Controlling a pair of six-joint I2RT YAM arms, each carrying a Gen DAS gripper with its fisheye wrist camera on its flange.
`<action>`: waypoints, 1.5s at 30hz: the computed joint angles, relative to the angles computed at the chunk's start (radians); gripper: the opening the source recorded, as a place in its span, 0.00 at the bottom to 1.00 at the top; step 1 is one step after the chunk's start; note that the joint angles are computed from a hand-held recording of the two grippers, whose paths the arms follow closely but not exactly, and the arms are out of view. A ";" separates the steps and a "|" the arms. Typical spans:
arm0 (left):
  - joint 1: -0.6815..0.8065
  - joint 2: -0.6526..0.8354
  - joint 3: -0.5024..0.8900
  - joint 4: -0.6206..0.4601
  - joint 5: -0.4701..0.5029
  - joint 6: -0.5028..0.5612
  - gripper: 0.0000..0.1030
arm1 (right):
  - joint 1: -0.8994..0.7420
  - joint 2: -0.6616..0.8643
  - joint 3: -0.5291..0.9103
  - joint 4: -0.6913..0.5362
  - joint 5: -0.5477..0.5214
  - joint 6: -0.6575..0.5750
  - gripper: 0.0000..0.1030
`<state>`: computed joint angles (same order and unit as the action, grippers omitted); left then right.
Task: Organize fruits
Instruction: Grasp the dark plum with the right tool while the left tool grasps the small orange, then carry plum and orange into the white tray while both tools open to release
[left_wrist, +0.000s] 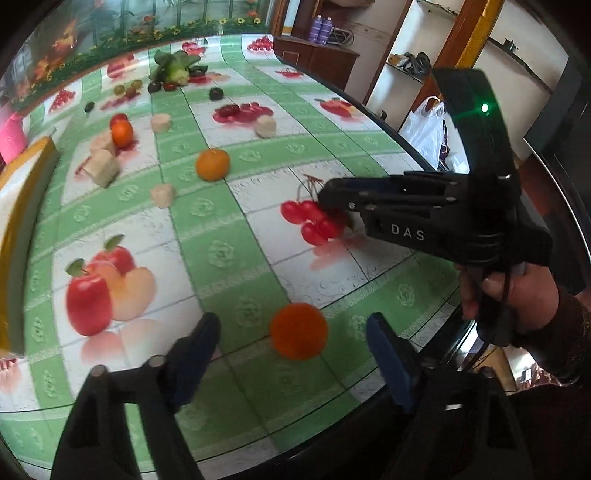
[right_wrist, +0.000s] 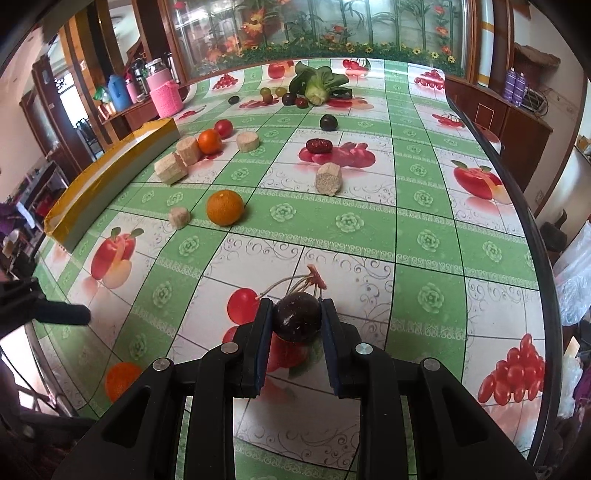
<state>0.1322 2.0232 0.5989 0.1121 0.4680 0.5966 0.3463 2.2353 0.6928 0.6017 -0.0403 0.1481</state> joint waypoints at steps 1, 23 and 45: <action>-0.013 0.023 0.006 0.012 -0.006 -0.013 0.67 | 0.000 -0.001 -0.005 0.004 0.000 -0.003 0.24; 0.172 -0.008 -0.033 0.165 0.025 -0.125 0.36 | 0.078 -0.040 -0.007 0.013 0.007 0.008 0.24; 0.568 0.214 0.521 -0.162 0.109 -0.076 0.36 | 0.312 0.205 0.844 -0.567 -0.036 0.050 0.24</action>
